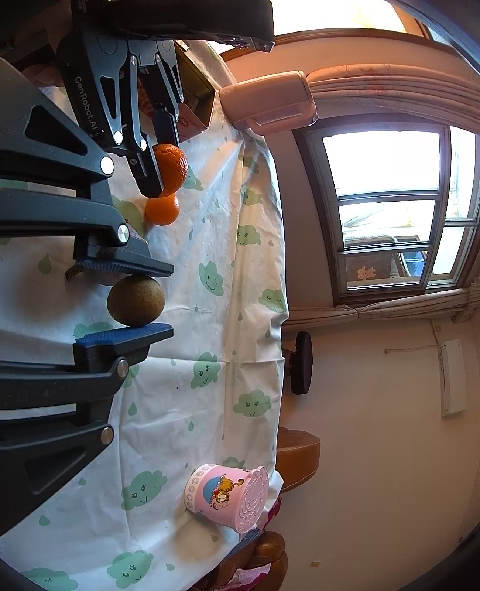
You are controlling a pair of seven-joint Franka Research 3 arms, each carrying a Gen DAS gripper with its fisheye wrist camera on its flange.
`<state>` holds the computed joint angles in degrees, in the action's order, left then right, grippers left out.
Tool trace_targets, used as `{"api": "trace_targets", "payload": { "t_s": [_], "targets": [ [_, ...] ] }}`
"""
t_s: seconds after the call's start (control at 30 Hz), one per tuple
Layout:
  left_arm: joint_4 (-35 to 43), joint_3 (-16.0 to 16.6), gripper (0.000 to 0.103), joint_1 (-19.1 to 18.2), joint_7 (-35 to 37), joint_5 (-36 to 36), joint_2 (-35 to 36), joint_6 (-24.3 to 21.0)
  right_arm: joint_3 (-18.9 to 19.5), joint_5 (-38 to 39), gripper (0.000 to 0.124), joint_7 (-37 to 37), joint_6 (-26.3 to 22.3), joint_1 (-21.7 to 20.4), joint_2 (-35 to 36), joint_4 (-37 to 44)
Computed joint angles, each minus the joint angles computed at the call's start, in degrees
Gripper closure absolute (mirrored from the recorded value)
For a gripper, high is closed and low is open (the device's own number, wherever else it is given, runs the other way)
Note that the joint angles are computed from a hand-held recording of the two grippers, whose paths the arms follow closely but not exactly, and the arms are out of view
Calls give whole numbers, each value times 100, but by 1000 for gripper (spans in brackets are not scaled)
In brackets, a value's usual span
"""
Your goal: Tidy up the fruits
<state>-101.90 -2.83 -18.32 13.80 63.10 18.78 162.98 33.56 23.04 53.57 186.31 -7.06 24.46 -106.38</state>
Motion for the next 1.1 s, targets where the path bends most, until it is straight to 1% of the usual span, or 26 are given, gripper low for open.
{"api": "trace_targets", "payload": {
  "t_s": [0.13, 0.33, 0.53, 0.83, 1.1],
  "targets": [
    [-16, 92, 57, -110, -418, 460, -64, -69, 187, -76, 96, -24, 108, -154, 15, -58],
    [-26, 34, 57, -92, -818, 935, -122, -184, 333, -360, 96, 156, 251, -302, 20, -153],
    [-75, -66, 57, -82, -1325, 1558, -224, -403, 486, -816, 96, 496, 474, -486, 28, -286],
    [-121, -237, 57, -7, -1658, 2018, -306, -625, 626, -1556, 96, 1076, 762, -717, 28, -464],
    [-197, -321, 57, 23, -2091, 2455, -399, -774, 650, -2224, 96, 1628, 976, -850, 30, -573]
  ]
}}
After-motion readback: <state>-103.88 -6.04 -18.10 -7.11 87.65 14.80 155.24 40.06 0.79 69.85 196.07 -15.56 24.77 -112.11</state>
